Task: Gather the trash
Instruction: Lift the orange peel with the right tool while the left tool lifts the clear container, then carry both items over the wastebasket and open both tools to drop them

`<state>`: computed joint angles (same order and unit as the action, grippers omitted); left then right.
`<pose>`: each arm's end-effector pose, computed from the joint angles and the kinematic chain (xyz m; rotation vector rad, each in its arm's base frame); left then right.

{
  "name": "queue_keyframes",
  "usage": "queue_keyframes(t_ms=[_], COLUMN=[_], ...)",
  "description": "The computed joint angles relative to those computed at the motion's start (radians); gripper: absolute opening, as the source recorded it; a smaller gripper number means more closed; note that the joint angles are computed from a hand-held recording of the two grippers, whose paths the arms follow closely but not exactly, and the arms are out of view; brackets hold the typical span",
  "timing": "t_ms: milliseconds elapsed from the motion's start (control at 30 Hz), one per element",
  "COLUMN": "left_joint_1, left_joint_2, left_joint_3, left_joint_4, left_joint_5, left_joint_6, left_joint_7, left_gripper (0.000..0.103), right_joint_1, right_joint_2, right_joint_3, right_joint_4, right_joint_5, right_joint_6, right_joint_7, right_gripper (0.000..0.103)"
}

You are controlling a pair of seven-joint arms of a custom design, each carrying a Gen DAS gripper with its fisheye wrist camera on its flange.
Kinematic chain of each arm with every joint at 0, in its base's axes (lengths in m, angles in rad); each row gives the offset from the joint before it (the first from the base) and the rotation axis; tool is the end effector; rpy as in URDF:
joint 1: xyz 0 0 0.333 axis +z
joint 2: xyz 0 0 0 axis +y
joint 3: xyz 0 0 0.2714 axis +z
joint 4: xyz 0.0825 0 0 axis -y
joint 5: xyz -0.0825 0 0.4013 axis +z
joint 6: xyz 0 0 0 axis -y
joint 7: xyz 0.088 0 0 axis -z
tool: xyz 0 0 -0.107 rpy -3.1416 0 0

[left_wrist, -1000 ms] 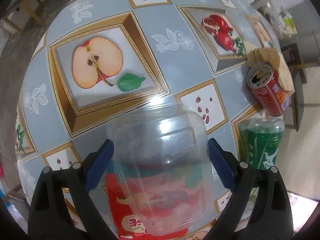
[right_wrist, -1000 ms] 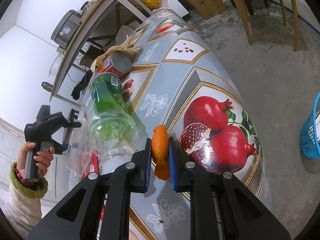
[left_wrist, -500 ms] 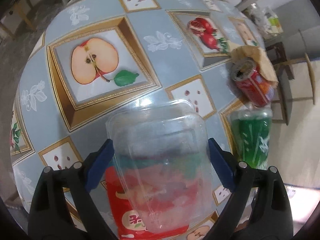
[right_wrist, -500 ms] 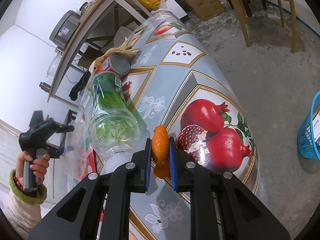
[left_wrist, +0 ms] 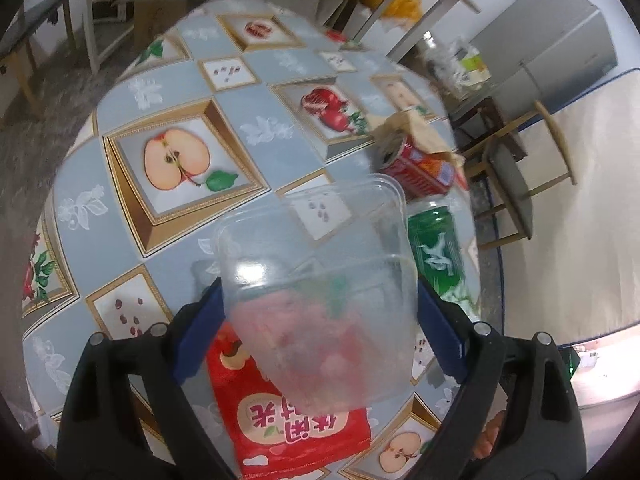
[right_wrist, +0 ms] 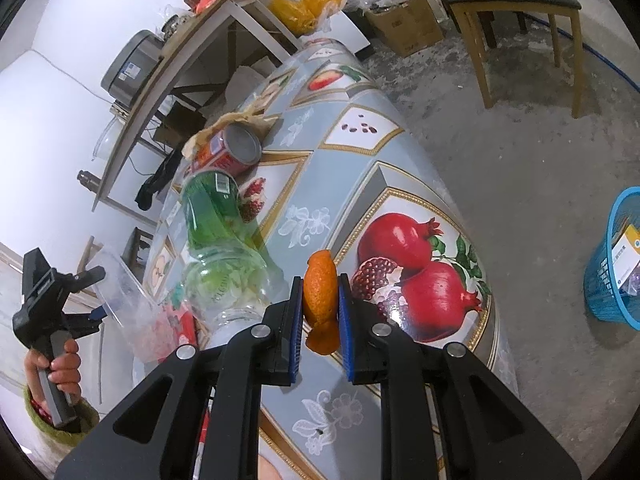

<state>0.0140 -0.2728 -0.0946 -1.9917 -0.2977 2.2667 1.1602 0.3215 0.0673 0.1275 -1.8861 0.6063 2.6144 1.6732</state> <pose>0.5440 -0.0563 0.5937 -2.4946 1.5589 -0.9015 0.5802 0.2638 0.4911 -1.5944 1.7324 0.1266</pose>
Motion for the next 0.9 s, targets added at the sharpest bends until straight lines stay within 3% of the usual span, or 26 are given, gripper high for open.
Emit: queue_keyframes(t_ms=[167, 533, 900], left_joint_1=[-0.005, -0.020, -0.107], left_joint_2=[-0.052, -0.135, -0.054], left_joint_3=[-0.013, -0.041, -0.067], left_joint_4=[-0.034, -0.058, 0.065], left_joint_5=[0.022, 0.088, 0.028], left_joint_6=[0.046, 0.117, 0.139], left_joint_7=[0.003, -0.007, 0.043], left_gripper=[0.085, 0.085, 0.085], right_joint_1=[-0.004, 0.018, 0.041], right_joint_2=[-0.023, -0.080, -0.206], right_joint_3=[0.001, -0.019, -0.075], right_joint_4=[-0.010, -0.044, -0.162], right_joint_5=[0.107, 0.204, 0.301], right_joint_6=[0.002, 0.011, 0.048], right_joint_7=[-0.077, -0.161, -0.232], right_gripper=[0.017, 0.017, 0.017])
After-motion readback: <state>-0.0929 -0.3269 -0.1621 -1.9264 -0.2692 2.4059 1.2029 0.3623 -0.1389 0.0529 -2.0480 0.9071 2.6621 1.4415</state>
